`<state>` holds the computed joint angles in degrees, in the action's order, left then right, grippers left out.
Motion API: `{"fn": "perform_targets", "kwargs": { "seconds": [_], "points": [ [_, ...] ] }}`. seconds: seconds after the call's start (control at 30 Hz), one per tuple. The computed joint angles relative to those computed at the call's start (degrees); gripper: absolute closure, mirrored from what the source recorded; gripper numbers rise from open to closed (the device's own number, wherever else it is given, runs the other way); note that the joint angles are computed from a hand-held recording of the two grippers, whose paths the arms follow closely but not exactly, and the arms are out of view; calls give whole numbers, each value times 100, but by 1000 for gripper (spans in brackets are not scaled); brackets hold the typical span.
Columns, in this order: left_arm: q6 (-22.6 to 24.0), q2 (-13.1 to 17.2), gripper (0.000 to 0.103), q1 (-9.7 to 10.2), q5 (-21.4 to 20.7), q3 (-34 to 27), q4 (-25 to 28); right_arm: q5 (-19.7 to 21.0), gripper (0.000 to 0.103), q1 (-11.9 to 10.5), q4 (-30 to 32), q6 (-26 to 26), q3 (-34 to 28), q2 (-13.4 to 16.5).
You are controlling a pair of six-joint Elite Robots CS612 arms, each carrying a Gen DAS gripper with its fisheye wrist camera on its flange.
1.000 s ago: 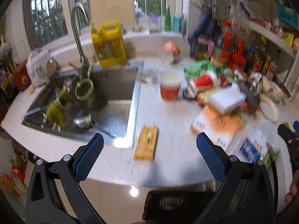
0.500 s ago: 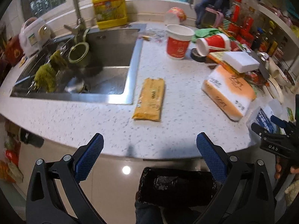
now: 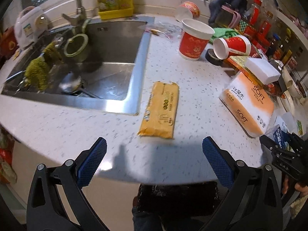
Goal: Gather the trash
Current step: 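Grasp the blue floss box with the right tool while the left grasps the yellow packet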
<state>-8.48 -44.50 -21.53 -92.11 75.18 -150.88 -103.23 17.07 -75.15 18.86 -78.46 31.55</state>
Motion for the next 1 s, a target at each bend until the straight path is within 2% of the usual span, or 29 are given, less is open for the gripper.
{"fn": "perform_targets", "kwargs": {
  "seconds": [0.07, 0.2, 0.33, 0.37, 0.4, 0.43, 0.5, 0.53, 0.6, 0.8, 0.9, 1.0],
  "points": [
    [80, 150, 6, 24, -171, -217, 171, -177, 40, 27, -102, -96, 19, -24],
    [66, 377, 7, 27, -195, -557, 395, -389, 40, 53, -306, 21, 15, -92],
    [243, 569, 12, -37, 168, -840, 480, -362, 40, 61, -400, 114, -79, -120],
    [314, 600, 27, -47, 230, -884, 465, -361, 40, 72, -418, 135, -94, -125],
    [425, 620, 37, -70, 340, -913, 422, -358, 40, 82, -433, 170, -144, -113],
    [471, 644, 43, -64, 251, -978, 442, -345, 40, 99, -463, 215, -177, -105],
    [357, 662, 64, -66, 396, -1034, 480, -325, 40, 126, -555, 337, -191, -113],
    [251, 678, 67, -43, 406, -1064, 478, -348, 40, 158, -609, 389, -185, -110],
    [90, 709, 67, 42, 41, -1115, 476, -345, 40, 195, -728, 453, -180, -115],
    [274, 435, 67, 102, -357, -624, -138, -256, 40, 301, -931, 408, -209, -138],
    [501, 103, 67, 113, -698, -120, -500, -232, 40, 367, -875, 312, -310, -118],
    [929, -222, 67, 67, -864, 439, -739, -121, 40, 437, -516, 377, -563, -18]
  ]
}}
